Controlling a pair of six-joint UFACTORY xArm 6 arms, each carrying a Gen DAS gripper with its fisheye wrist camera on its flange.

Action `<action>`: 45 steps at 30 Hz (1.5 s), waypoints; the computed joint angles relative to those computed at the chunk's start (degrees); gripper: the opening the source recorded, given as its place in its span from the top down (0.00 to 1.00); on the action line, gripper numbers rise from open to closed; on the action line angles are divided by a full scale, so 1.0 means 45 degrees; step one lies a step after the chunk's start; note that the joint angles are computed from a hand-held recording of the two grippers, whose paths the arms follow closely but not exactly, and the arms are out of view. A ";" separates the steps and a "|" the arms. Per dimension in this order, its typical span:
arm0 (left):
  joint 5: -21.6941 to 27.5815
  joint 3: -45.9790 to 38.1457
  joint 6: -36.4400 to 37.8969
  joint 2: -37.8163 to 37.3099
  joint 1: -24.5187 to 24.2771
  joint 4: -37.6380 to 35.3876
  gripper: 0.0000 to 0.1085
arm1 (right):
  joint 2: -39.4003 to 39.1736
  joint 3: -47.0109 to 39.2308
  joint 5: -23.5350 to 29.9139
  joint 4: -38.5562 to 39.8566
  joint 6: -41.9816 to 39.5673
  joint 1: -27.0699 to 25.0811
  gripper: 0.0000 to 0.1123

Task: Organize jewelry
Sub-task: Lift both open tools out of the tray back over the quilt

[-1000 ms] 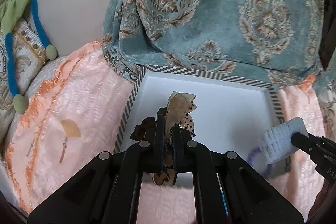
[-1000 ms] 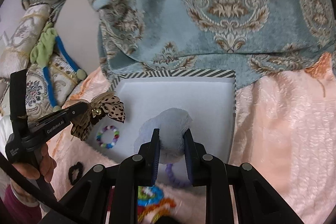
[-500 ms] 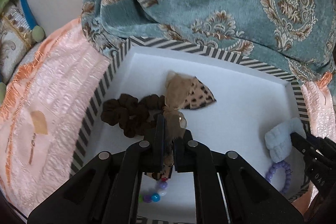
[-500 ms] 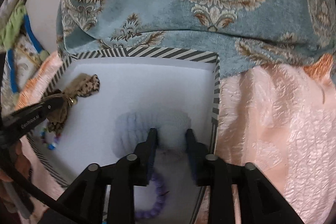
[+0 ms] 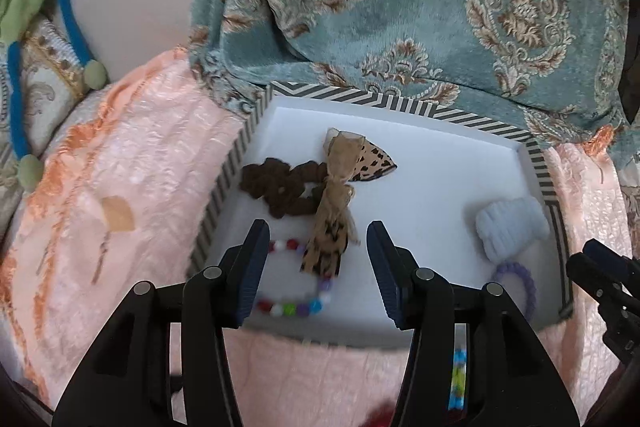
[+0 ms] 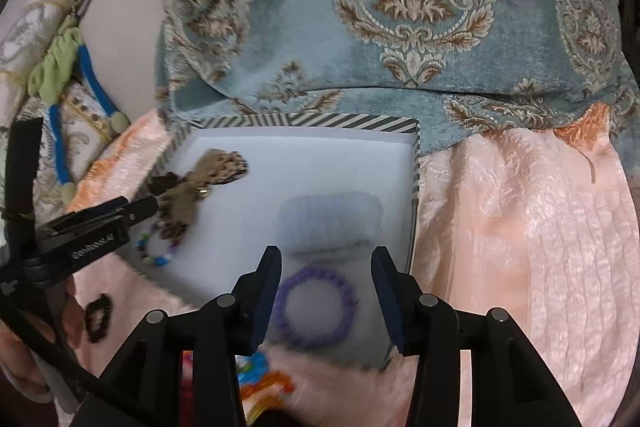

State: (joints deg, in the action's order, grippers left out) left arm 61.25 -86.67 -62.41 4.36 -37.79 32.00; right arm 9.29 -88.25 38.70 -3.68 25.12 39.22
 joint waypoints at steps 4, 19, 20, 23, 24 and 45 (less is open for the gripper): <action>0.0753 0.0598 -0.0655 -0.0882 -0.0698 0.0704 0.54 | -0.1066 0.1115 -0.0574 -0.0472 0.0748 0.0528 0.44; 0.3530 0.2028 -0.3029 -0.3333 -0.3578 0.2030 0.53 | -0.3501 0.2980 -0.0537 -0.1736 0.2280 0.2011 0.43; 0.3640 0.2060 -0.3137 -0.3406 -0.3739 0.2074 0.53 | -0.3621 0.3076 -0.0537 -0.1809 0.2339 0.2074 0.43; 0.4181 0.2078 -0.3475 -0.3580 -0.4284 0.2265 0.53 | -0.3954 0.3272 -0.0409 -0.2106 0.2532 0.2378 0.42; 0.4348 0.2113 -0.3634 -0.3676 -0.4479 0.2303 0.53 | -0.4024 0.3311 -0.0372 -0.2209 0.2595 0.2459 0.41; 0.6223 0.2789 -0.5161 -0.4749 -0.6349 0.2665 0.53 | -0.5148 0.4091 -0.0354 -0.3011 0.3408 0.3493 0.40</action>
